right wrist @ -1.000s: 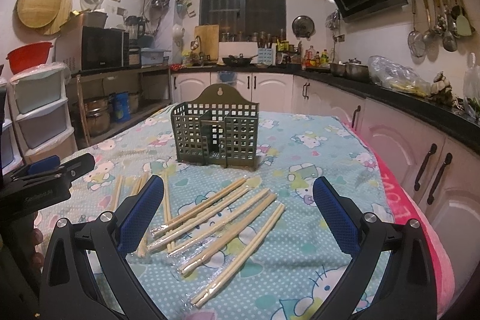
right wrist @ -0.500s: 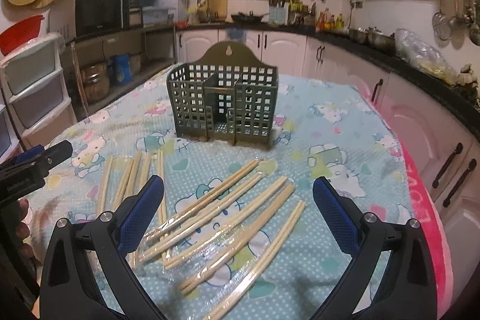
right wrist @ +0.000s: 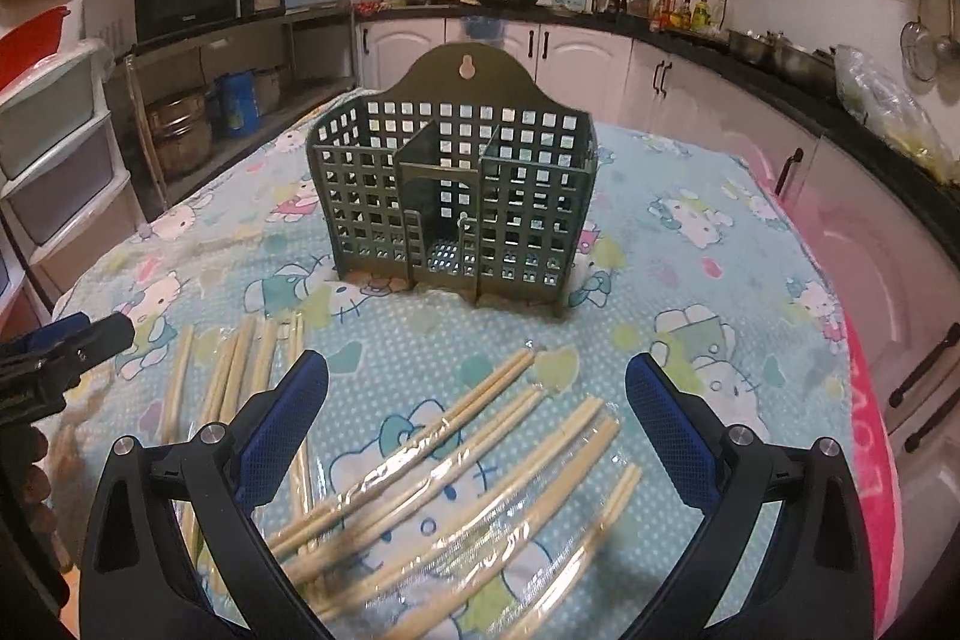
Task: Organize utensils
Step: 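Move the left tool toward the wrapped chopsticks while the right tool approaches another pair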
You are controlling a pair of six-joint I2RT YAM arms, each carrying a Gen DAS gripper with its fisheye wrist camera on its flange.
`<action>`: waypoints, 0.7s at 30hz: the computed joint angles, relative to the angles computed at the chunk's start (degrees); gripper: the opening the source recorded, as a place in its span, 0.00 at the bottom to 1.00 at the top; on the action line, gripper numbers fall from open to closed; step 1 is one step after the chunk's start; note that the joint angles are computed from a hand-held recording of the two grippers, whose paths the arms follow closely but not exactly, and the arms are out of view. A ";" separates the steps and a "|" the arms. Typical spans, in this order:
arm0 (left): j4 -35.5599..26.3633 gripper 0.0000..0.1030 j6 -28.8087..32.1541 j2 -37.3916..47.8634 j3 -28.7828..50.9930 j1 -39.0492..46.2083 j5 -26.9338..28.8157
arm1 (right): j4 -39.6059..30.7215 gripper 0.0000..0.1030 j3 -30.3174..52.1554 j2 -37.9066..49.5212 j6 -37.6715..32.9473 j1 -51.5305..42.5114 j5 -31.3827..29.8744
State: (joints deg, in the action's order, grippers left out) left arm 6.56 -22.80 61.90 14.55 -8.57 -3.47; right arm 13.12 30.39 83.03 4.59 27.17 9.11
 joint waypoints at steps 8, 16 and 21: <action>0.65 0.77 2.37 10.48 4.42 4.63 9.67 | -5.30 0.93 9.53 10.00 0.02 -5.06 -6.56; 3.15 0.56 1.21 20.16 8.10 9.21 17.66 | -8.76 0.82 15.81 16.75 -0.23 -7.89 -11.42; 3.94 0.51 -0.50 24.47 10.41 11.43 20.71 | -11.97 0.70 20.33 21.43 -0.10 -9.68 -14.22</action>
